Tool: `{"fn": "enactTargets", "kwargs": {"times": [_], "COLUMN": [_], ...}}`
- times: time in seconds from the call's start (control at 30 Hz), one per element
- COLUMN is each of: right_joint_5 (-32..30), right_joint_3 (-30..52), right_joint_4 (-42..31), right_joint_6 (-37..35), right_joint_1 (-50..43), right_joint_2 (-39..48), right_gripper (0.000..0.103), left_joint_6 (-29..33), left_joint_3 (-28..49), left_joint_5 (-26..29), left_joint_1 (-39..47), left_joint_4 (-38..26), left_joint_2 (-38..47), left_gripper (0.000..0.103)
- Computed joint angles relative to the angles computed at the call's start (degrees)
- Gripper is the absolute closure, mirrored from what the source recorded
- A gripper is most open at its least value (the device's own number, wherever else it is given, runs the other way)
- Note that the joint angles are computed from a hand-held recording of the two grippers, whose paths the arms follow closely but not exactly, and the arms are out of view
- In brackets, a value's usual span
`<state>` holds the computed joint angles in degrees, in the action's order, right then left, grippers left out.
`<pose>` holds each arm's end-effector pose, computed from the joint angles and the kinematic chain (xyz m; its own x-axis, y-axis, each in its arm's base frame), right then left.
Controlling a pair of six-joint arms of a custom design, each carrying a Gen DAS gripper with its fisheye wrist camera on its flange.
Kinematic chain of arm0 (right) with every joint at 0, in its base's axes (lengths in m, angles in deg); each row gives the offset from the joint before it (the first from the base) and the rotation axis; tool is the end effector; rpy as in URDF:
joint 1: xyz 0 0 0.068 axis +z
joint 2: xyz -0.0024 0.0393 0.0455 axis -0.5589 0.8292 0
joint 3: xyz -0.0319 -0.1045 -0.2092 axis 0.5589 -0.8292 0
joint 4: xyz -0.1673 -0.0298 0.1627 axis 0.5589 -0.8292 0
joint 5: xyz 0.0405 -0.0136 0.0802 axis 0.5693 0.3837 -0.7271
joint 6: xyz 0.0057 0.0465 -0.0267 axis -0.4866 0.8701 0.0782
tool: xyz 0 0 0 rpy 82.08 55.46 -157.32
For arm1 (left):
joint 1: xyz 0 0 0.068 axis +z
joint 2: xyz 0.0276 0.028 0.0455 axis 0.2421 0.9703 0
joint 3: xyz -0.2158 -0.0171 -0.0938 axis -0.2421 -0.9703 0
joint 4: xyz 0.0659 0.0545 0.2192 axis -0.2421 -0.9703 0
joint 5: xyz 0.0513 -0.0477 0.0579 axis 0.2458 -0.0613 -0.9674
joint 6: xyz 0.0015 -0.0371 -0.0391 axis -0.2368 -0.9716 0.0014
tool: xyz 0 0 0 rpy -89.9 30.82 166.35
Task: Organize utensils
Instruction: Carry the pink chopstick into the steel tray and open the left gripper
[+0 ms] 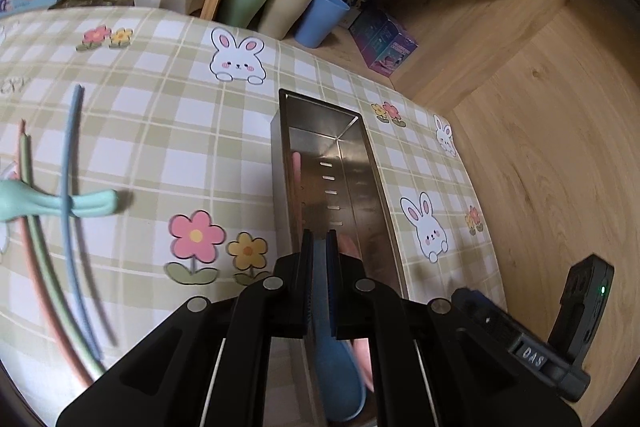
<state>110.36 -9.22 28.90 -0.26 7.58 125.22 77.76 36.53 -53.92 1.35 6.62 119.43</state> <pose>0.1396 0.1023 0.2070 -0.5696 0.6572 -0.4936 0.5492 0.7511 0.3663 0.2997 -0.0887 0.2246 -0.8257 0.2422 -0.5094 0.5064 0.7160 -0.4805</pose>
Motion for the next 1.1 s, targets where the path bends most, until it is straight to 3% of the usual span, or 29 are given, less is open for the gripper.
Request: {"fn": "enactTargets", "kwargs": {"times": [0.2, 0.53, 0.63, 0.87, 0.97, 1.1], "right_joint_5": [1.0, 1.0, 0.6, 0.4, 1.3, 1.8], "right_joint_3": [4.2, 10.2, 11.5, 14.6, 15.2, 14.9], "right_joint_4": [-0.4, 1.4, 2.9, 3.6, 2.9, 1.8], "right_joint_6": [1.2, 3.0, 3.1, 2.9, 2.9, 4.0], "right_joint_1": [2.2, 4.4, 4.7, 5.7, 6.4, 6.8], "right_joint_2": [4.8, 13.7, 16.2, 20.1, 20.0, 19.1], "right_gripper": [0.017, 0.017, 0.017, 0.017, 0.017, 0.017], "left_joint_6": [7.6, 19.2, 20.2, 21.9, 22.3, 22.2], "left_joint_3": [5.1, 19.3, 20.7, 16.2, 13.3, 11.5], "left_joint_5": [0.2, -2.9, -5.1, -8.3, -9.5, -11.1], "left_joint_1": [5.2, 20.3, 23.5, 25.7, 24.9, 23.5], "left_joint_4": [-7.1, -17.3, -17.1, -12.5, -9.1, -6.5], "left_joint_2": [1.1, 12.3, 14.7, 14.9, 13.4, 12.9], "left_gripper": [0.096, 0.094, 0.094, 0.093, 0.08, 0.078]}}
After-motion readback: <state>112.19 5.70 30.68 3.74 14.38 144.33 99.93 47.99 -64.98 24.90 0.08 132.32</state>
